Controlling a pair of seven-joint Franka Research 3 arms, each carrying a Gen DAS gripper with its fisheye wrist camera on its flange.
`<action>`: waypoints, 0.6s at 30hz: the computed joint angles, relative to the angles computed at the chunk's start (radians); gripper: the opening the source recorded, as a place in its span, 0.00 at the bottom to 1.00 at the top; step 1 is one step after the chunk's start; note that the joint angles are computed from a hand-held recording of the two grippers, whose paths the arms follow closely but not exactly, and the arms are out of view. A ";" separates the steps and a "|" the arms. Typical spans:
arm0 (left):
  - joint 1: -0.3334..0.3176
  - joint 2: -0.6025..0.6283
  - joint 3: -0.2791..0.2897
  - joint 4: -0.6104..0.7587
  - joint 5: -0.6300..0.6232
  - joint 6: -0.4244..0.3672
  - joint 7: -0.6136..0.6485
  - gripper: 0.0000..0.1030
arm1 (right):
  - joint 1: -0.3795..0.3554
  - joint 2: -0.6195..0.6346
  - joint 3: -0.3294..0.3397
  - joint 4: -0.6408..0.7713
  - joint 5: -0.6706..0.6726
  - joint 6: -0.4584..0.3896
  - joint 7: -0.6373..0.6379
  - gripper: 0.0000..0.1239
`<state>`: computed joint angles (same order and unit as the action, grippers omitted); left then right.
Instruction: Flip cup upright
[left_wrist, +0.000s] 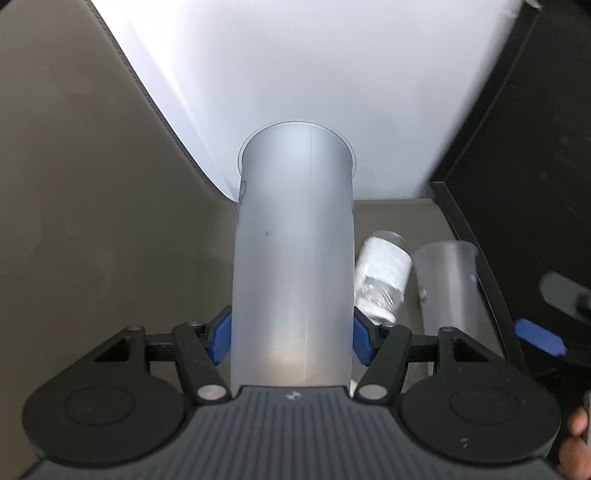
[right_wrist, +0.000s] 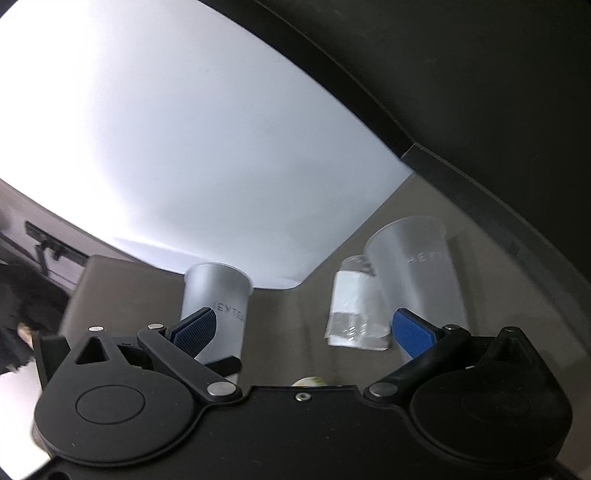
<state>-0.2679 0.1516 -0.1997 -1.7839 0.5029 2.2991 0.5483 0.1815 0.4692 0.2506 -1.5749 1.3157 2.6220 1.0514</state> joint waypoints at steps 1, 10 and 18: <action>-0.003 -0.006 -0.003 -0.005 0.001 0.001 -0.001 0.60 | -0.005 -0.003 0.005 -0.004 0.011 -0.009 -0.008 0.83; -0.022 -0.101 -0.038 -0.135 0.005 0.053 -0.022 0.60 | -0.033 -0.029 0.021 -0.040 0.168 -0.159 -0.063 0.83; -0.039 -0.210 -0.069 -0.233 -0.033 0.066 0.030 0.60 | -0.018 -0.053 0.002 -0.069 0.233 -0.286 -0.089 0.83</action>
<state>-0.3070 -0.0581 -0.2685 -2.0166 0.4701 2.3655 0.5782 0.1639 0.4159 0.2529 -1.6437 1.5490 2.3363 0.9620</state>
